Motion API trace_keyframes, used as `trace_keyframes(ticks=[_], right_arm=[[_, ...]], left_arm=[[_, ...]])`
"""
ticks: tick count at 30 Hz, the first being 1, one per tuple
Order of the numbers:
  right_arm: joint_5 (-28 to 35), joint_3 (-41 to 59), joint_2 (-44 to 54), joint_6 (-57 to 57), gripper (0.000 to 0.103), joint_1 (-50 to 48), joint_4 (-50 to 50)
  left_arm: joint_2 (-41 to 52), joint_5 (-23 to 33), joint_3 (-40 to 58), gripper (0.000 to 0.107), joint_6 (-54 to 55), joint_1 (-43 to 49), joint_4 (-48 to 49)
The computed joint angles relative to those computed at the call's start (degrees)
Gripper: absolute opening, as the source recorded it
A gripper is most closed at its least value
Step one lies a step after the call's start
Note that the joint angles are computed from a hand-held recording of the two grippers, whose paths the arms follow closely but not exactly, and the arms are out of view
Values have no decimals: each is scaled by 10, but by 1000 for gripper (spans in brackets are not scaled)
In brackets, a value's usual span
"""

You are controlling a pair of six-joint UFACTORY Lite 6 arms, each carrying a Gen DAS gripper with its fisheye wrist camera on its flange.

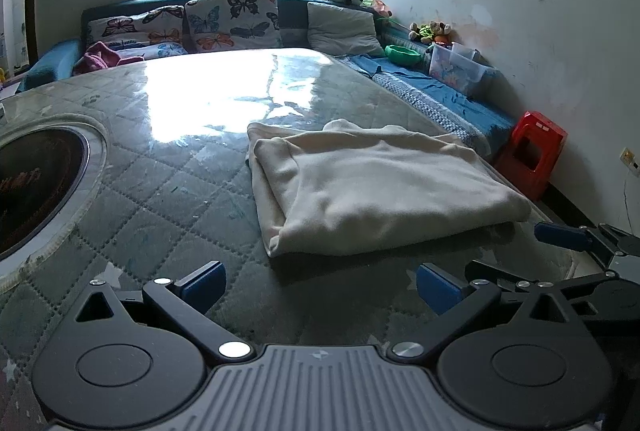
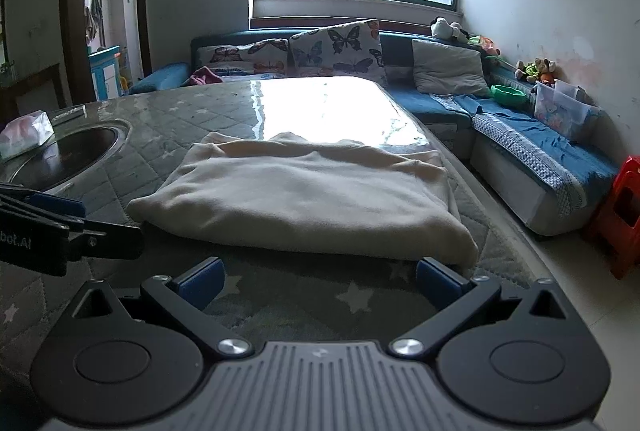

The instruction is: Fold clothes

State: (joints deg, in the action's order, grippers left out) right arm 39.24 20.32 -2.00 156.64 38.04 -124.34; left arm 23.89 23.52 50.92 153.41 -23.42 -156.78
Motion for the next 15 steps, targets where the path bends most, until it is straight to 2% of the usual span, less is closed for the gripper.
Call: trace_keyframes(ticks=[15], right_arm=[[21,-24,-20,7,103,49,52]], left_arm=[[-30,16,-47,103,31,-17,-21]])
